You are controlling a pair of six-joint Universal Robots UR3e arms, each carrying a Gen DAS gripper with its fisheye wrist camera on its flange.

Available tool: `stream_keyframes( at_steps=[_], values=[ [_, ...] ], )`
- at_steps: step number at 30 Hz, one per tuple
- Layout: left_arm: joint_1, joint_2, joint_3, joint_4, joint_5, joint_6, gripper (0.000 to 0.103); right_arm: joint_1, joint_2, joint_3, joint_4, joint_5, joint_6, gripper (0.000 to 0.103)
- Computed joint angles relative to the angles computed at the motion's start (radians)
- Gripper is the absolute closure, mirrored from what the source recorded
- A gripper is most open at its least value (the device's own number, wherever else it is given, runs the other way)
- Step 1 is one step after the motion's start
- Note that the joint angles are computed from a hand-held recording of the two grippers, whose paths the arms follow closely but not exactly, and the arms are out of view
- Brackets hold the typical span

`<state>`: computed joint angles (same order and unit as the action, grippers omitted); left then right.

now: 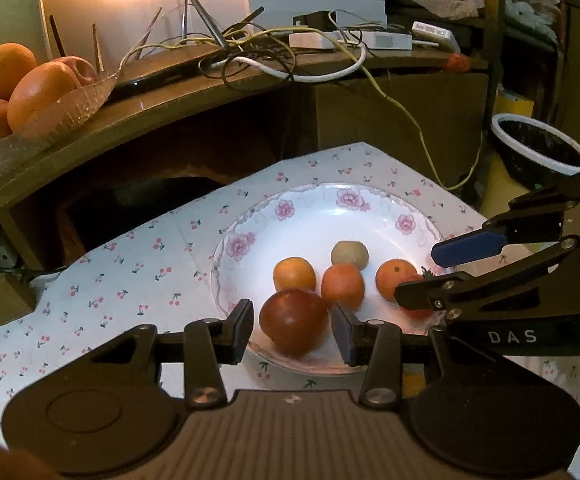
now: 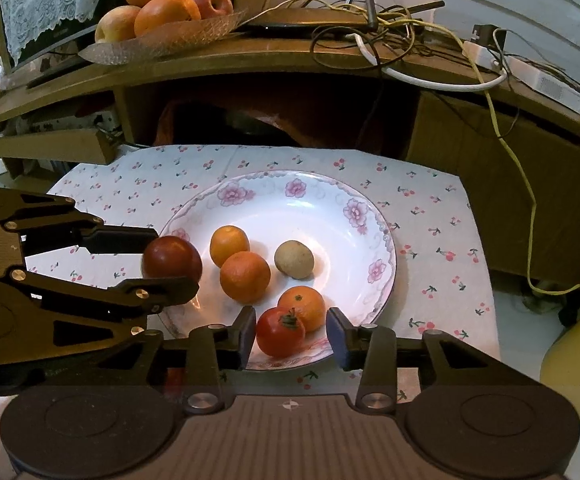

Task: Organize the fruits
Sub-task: 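Open left tool to drop the dark tomato while right tool releases its tomato, then close left tool on a red tomato while right tool grasps the kiwi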

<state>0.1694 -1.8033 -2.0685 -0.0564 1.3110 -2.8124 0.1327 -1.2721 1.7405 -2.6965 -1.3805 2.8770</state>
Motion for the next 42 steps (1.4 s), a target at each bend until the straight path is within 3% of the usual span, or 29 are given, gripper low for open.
stream_keyframes(
  at_steps=[16,42],
  values=[
    [0.017,0.041,-0.033,0.012,-0.021,0.006,0.054,-0.013,-0.027,0.031,-0.041,0.003,0.011,0.058],
    [0.177,0.285,-0.257,-0.173,-0.146,0.253,0.054,-0.010,-0.154,0.141,0.115,0.091,-0.122,0.058]
  ],
)
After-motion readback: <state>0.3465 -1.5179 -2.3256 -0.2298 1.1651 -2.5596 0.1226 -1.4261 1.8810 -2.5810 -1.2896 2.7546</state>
